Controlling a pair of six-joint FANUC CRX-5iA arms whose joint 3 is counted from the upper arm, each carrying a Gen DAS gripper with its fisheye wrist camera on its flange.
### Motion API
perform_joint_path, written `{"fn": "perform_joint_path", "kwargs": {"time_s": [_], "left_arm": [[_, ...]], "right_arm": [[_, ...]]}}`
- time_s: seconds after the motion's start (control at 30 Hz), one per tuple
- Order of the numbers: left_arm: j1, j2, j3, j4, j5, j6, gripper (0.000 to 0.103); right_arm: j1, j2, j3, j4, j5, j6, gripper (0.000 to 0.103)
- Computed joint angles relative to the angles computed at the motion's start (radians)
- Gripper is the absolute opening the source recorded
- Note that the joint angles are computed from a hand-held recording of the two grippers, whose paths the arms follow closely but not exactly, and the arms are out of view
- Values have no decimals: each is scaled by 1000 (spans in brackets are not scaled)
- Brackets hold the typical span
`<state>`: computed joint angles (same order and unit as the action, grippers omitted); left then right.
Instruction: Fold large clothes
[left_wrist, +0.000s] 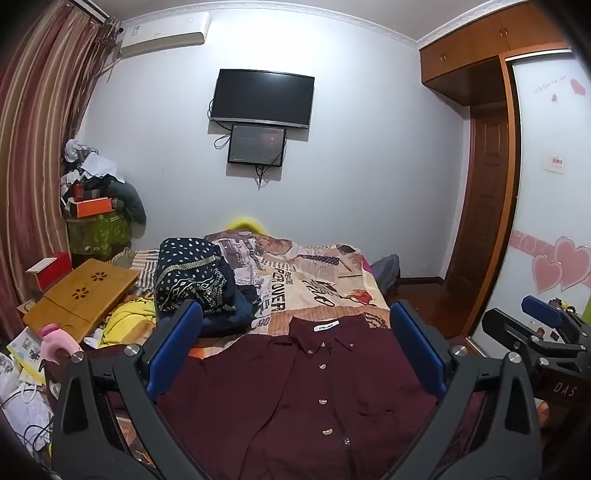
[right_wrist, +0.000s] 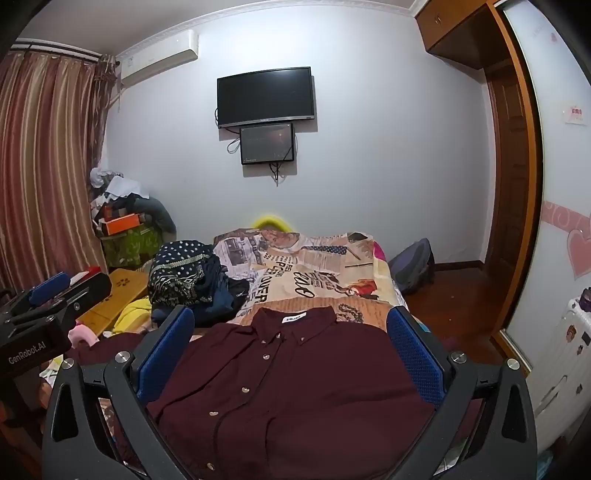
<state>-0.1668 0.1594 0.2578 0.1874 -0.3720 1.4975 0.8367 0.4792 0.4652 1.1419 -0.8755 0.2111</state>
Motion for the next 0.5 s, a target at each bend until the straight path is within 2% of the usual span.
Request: {"fn": "perform_joint_path", "kwargs": {"time_s": [0.5], "left_arm": [[10, 12, 1, 53, -6, -47, 102]], "right_arm": [[-3, 9, 20, -30, -8, 14, 103]]}}
